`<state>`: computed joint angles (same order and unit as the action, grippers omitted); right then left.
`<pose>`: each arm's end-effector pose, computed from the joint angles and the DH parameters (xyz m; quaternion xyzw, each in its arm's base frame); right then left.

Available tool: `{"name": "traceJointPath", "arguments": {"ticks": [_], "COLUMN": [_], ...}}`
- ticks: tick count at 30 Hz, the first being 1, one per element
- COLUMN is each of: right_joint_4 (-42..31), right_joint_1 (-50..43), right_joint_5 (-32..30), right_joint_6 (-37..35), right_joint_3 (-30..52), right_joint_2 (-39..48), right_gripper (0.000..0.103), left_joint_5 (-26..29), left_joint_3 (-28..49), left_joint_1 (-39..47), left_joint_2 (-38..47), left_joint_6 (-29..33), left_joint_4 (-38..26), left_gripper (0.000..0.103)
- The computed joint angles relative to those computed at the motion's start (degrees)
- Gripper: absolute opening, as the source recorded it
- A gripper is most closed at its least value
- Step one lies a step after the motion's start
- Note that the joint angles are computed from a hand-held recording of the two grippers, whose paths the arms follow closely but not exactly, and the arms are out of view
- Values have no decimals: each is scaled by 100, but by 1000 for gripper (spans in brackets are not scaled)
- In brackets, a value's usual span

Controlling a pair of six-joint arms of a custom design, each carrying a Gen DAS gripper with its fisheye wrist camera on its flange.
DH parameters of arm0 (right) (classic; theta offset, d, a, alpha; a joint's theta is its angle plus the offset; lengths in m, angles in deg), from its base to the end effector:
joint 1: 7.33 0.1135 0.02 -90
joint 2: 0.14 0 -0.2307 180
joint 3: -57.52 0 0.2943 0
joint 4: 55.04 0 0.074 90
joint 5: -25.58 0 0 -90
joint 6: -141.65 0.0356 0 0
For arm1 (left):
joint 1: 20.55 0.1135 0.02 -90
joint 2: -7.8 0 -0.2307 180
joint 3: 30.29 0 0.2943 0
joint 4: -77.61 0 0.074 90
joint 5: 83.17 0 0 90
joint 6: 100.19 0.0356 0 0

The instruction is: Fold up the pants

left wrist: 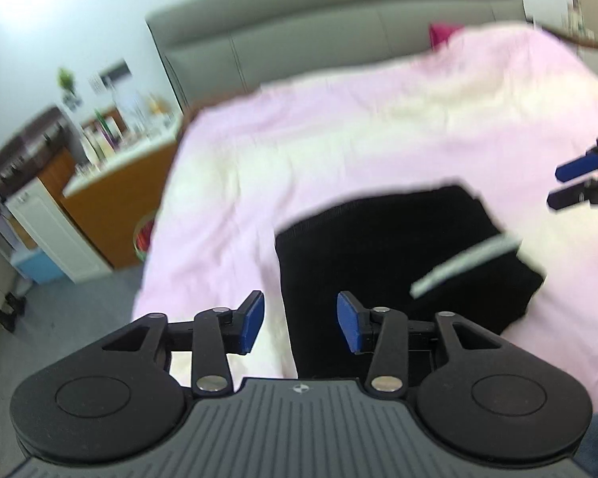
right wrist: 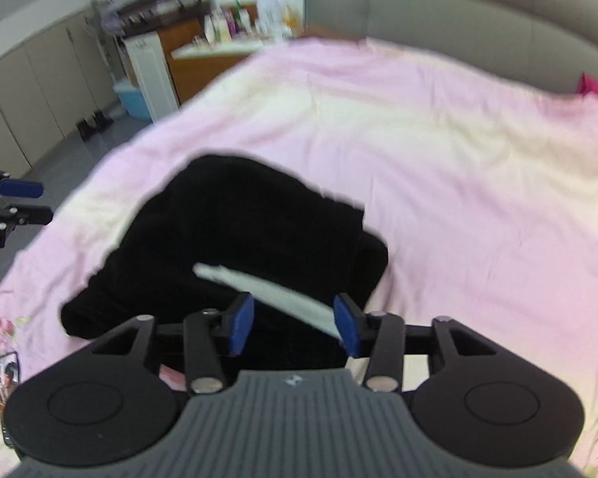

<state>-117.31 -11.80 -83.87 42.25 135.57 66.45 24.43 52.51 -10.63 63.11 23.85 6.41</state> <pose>0.2848 -0.0104 0.3003 -0.0965 0.9253 0.1181 0.3473 0.2262 0.0286 0.3645 0.2487 0.8761 0.0149 0.4129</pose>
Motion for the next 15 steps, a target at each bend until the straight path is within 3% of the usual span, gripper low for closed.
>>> {"name": "traceJointPath", "arguments": {"ticks": [4, 5, 7, 9, 11, 15], "right_joint_4": [-235, -265, -388, -704, -996, -1556], "right_joint_1": [-125, -68, -69, -250, -342, -666], "right_joint_5": [-173, -22, -91, -461, -459, -467], "right_joint_6": [91, 167, 104, 63, 143, 202], "right_joint_3": [130, 129, 144, 255, 287, 395], "right_joint_2": [-1043, -1365, -1909, -2327, -2773, -3612], "right_gripper": [77, 88, 89, 91, 98, 98], "left_joint_5": [316, 286, 143, -553, -1334, -2772], "left_joint_3": [474, 519, 423, 261, 173, 185], "left_joint_1": [66, 4, -223, -870, -1634, -3088], "left_joint_2": [-655, -844, -1343, -1833, -2162, -2432], "left_joint_6": [-552, -633, -796, -975, -1297, -2273], "left_joint_4": [-284, -322, -213, -123, -132, -508], "left_gripper": [74, 82, 87, 91, 92, 96]}}
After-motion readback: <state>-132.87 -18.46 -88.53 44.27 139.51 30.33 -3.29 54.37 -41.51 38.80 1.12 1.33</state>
